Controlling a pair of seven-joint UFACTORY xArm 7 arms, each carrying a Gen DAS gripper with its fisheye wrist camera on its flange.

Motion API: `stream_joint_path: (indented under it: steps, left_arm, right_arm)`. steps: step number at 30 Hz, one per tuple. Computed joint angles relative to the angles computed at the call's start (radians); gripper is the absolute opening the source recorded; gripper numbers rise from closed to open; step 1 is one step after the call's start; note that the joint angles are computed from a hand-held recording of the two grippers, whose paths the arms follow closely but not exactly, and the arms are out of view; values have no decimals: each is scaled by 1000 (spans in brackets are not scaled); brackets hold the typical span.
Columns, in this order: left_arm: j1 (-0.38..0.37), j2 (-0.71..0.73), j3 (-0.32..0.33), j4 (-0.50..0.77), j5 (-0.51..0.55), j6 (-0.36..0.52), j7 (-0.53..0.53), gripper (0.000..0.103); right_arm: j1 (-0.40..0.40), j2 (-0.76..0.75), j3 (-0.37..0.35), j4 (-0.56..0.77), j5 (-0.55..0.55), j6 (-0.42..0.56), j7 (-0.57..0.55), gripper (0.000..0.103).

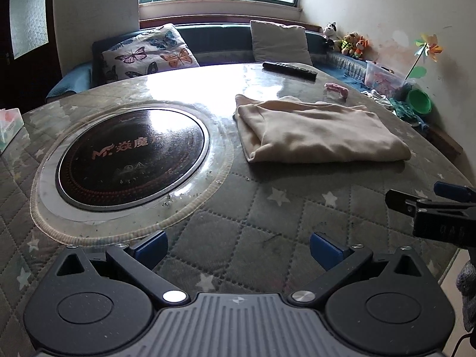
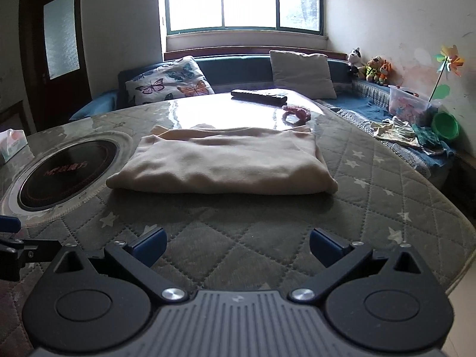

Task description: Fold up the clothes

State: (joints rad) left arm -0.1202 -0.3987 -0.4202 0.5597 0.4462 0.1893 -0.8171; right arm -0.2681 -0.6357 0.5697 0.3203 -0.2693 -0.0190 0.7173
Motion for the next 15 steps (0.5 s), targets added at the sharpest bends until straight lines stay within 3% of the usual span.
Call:
stream_joint_path:
  steps: [15]
  left_arm:
    - [-5, -56, -49, -20, 30, 40, -36, 103]
  right_arm:
    - [63, -102, -23, -29, -15, 67, 46, 103]
